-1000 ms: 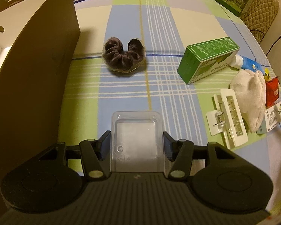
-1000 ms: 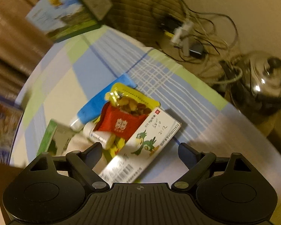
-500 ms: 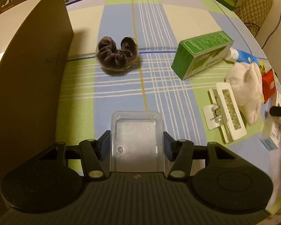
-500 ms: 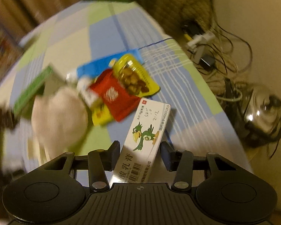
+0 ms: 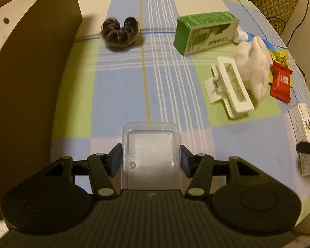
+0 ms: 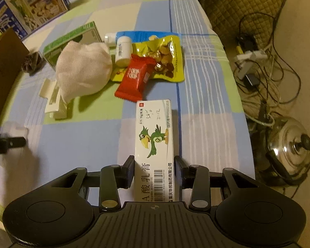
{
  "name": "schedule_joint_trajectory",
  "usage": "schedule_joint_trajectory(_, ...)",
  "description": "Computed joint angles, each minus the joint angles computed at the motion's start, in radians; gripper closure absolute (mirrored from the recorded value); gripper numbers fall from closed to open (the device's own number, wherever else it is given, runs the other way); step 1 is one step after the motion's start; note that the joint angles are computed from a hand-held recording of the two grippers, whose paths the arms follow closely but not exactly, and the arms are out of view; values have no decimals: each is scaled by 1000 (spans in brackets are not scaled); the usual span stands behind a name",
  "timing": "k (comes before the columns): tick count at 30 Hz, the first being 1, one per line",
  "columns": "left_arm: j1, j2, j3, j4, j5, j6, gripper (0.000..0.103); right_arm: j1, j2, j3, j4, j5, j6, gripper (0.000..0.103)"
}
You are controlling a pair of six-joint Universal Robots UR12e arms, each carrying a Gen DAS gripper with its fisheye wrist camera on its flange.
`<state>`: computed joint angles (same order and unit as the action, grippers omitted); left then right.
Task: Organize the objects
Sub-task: 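Carry the tray and medicine box with both tools into the brown box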
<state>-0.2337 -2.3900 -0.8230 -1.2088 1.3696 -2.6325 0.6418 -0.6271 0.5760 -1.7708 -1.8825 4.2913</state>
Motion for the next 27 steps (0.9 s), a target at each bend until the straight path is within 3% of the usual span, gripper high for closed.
schedule_joint_trajectory(8, -14, 68, -123, 85, 30, -75, 51, -2, -50, 109, -119, 8, -138, 67)
schedule_joint_trajectory(12, -22, 120, -215, 141, 50, -95, 51, -4, -86, 179, -188, 48, -165, 67)
schedule_joint_trajectory(17, -19, 155, -264, 159, 48, -119, 52, -6, -112, 225, -251, 96, -171, 68)
schedule_joint_trajectory(22, -3, 182, -280, 198, -2, -144, 52, -3, -102, 194, -309, 111, -204, 68)
schedule_joint_trajectory(27, 24, 203, -275, 241, -74, -145, 52, 3, -25, 39, -345, 111, -258, 68)
